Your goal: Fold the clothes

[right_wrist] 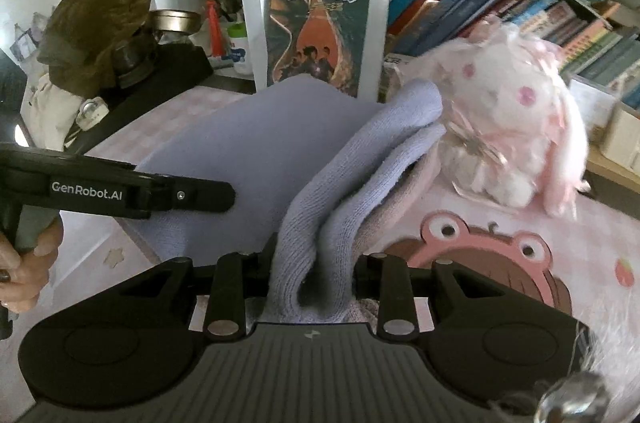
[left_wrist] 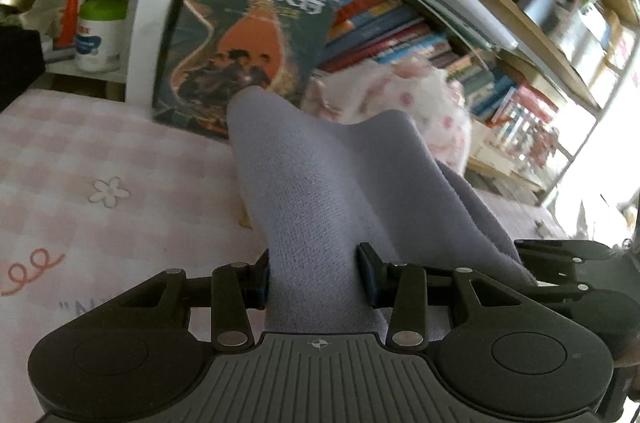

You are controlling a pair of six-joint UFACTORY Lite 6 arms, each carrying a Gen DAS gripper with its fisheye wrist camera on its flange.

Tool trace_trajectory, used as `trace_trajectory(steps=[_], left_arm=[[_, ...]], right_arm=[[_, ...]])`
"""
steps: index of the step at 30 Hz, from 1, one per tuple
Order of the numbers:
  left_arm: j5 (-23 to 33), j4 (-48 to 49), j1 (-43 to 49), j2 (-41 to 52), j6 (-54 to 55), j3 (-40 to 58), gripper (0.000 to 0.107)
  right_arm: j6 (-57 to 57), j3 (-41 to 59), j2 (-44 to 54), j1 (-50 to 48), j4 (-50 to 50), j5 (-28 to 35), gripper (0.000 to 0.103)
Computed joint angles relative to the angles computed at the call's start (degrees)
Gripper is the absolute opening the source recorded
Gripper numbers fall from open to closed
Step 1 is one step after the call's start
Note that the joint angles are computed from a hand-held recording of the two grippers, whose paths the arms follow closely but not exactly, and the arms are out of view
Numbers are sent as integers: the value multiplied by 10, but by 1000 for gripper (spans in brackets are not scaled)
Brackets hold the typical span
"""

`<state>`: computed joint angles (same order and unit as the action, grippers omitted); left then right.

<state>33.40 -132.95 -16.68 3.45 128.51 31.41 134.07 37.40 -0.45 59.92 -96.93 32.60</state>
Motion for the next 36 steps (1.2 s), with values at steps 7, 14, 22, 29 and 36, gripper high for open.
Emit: trace_trajectory(steps=[7,14,22,29,36], left_arm=[[37,-45,19,96,47,40,40],[27,-58,22,147,79,61,58],[-2,-134,10,97,169,24,70],[-17,-214,13,-68,268,-115,75],[-98,-373,-34,-212,376,-209,77]], right_arm=[[127,23,67,-75,-157,-34,33],[236,18,116,-94,-187,-27,55],[296,-12,91,-93,-146,-39,80],[181,-47,16,26,76,66,85],[122,-2,44,162,253,196,92]])
